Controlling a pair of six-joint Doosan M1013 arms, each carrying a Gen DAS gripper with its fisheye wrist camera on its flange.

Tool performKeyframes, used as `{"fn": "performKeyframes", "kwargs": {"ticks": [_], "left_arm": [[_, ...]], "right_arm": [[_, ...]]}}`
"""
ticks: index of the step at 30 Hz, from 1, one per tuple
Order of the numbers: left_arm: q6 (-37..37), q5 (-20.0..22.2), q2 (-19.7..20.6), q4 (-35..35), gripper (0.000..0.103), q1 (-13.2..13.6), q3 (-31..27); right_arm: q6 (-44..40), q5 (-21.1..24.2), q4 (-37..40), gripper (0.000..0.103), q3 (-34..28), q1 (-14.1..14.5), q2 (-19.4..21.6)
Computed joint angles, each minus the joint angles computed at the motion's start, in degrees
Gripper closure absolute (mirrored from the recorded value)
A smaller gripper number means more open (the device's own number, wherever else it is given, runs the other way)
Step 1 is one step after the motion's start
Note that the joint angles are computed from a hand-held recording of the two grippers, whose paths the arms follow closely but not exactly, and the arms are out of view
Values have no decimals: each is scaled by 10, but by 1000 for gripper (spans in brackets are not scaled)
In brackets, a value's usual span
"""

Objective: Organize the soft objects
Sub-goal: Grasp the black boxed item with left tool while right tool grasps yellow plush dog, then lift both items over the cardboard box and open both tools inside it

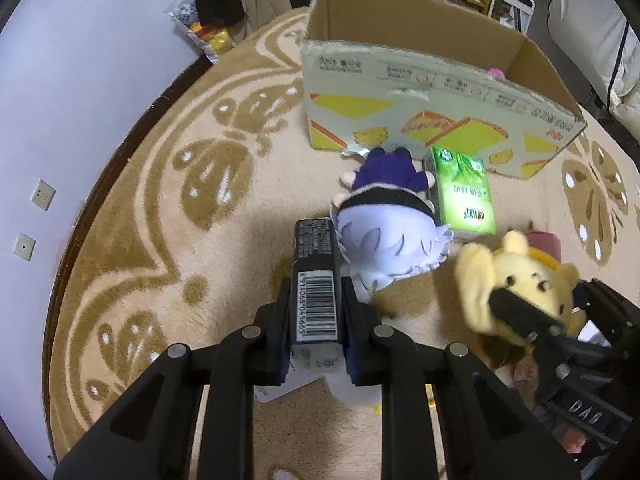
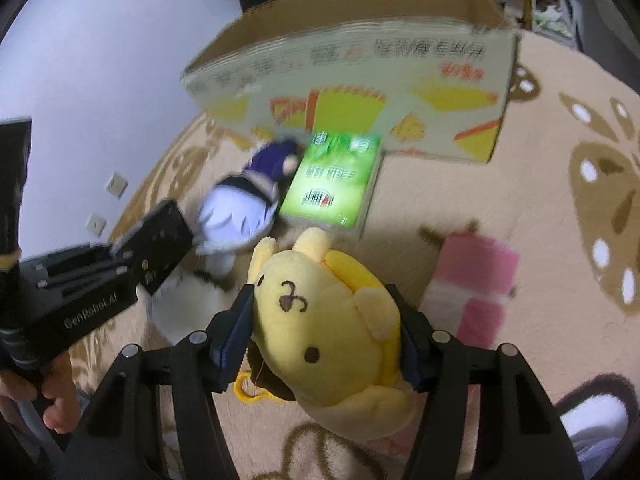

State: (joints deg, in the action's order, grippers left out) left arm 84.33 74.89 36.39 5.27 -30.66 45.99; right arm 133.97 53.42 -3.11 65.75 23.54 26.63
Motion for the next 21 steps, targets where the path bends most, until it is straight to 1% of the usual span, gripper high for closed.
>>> {"fn": "performKeyframes", "kwargs": {"ticks": [2, 4, 6, 9, 11, 15, 21], "left_arm": [[-7, -9, -3, 4, 84, 1, 3], [-9, -17, -7, -8, 84, 4, 5], [-7, -19, -7, -20, 84, 8, 5], [-10, -36, -13, -10, 84, 6, 12], [-9, -50, -18, -12, 84, 6, 16], [-10, -69, -24, 19, 84, 0, 20], [-8, -118, -39, 49, 84, -6, 28]], "right_arm": [[16, -2, -27, 37, 0, 2, -3], [24, -6, -42, 38, 1, 3, -5], [30, -10, -52, 39, 1, 4, -6], [34, -20, -60, 40, 4, 3, -11], [41, -18, -73, 42, 2, 4, -13], [63, -29, -94, 43, 10, 5, -24], [107, -67, -148, 43, 21, 4, -46]]}}
